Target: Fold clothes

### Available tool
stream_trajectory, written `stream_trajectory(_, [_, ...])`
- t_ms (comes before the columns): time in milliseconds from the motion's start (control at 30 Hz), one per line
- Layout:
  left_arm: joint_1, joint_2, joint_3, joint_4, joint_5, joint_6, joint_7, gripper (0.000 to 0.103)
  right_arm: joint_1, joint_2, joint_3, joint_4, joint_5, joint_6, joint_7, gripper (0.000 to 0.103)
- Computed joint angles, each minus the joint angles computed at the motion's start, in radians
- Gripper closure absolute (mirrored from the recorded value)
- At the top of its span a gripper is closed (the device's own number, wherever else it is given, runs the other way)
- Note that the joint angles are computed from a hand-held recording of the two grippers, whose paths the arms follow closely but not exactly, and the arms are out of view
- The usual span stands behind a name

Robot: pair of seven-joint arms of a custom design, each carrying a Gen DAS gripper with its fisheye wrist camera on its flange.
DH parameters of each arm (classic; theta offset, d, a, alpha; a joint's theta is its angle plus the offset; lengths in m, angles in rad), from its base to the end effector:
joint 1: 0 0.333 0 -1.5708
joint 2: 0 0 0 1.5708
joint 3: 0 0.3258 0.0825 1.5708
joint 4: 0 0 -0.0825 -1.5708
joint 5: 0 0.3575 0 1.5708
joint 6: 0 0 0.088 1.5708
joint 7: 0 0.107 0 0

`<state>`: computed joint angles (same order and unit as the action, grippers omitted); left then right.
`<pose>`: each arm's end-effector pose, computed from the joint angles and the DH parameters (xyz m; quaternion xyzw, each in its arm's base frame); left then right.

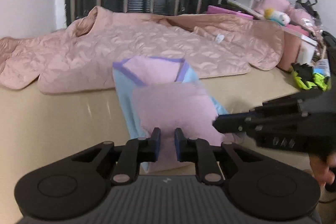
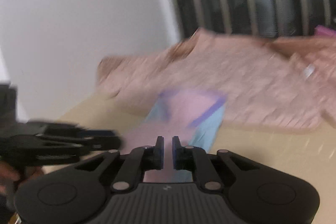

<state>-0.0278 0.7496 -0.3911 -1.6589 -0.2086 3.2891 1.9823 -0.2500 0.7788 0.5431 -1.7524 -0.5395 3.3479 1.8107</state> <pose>0.6900 -0.2082 0.3257 -0.5005 0.7398 -0.3959 0.2134 0.6722 0.1713 0.3192 -0.7166 0.5174 -0.1718 0.4349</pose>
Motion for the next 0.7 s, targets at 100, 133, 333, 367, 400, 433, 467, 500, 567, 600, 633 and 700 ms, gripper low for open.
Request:
stream_trajectory(100, [0.013, -0.014, -0.006, -0.011, 0.004, -0.024, 0.005, 0.089, 0.16, -0.035, -0.173, -0.017, 0.124, 0.038, -0.037, 0.103])
stream_trajectory(133, [0.018, -0.023, -0.009, -0.019, 0.003, -0.037, 0.009, 0.088, 0.171, -0.043, -0.198, -0.013, 0.064, 0.033, 0.036, 0.103])
stream_trajectory(333, [0.056, -0.024, -0.047, -0.057, 0.003, -0.005, 0.034, 0.08, 0.172, -0.078, -0.216, -0.053, 0.032, 0.121, 0.08, 0.096])
stream_trajectory(367, [0.077, -0.025, -0.071, -0.066, 0.01, -0.013, 0.042, 0.079, 0.179, -0.07, -0.224, -0.037, 0.025, 0.102, 0.092, 0.096])
stream_trajectory(400, [0.092, -0.027, -0.088, -0.076, 0.015, -0.012, 0.048, 0.079, 0.18, -0.051, -0.221, -0.008, 0.019, 0.058, 0.108, 0.096])
stream_trajectory(433, [0.107, -0.029, -0.104, -0.086, 0.02, -0.012, 0.055, 0.079, 0.18, -0.047, -0.221, -0.005, 0.019, 0.052, 0.113, 0.097])
stream_trajectory(467, [0.121, -0.028, -0.12, -0.096, 0.023, -0.003, 0.06, 0.079, 0.18, -0.046, -0.223, -0.008, 0.019, 0.055, 0.116, 0.097])
stream_trajectory(500, [0.136, -0.026, -0.136, -0.105, 0.028, 0.007, 0.064, 0.079, 0.181, -0.044, -0.226, -0.011, 0.018, 0.058, 0.12, 0.098])
stream_trajectory(567, [0.149, -0.03, -0.149, -0.126, 0.035, 0.025, 0.062, 0.078, 0.166, -0.045, -0.211, -0.02, 0.011, 0.052, 0.132, 0.098])
stream_trajectory(600, [0.16, -0.035, -0.158, -0.138, 0.046, 0.026, 0.064, 0.076, 0.147, -0.043, -0.193, -0.025, 0.004, 0.047, 0.136, 0.098])
stream_trajectory(633, [0.172, -0.042, -0.167, -0.143, 0.054, 0.011, 0.064, 0.073, 0.132, -0.044, -0.179, -0.034, -0.002, 0.045, 0.138, 0.098])
stream_trajectory(700, [0.251, -0.041, -0.243, -0.138, 0.068, -0.047, 0.079, 0.062, 0.097, -0.037, -0.142, -0.042, -0.014, 0.041, 0.144, 0.098])
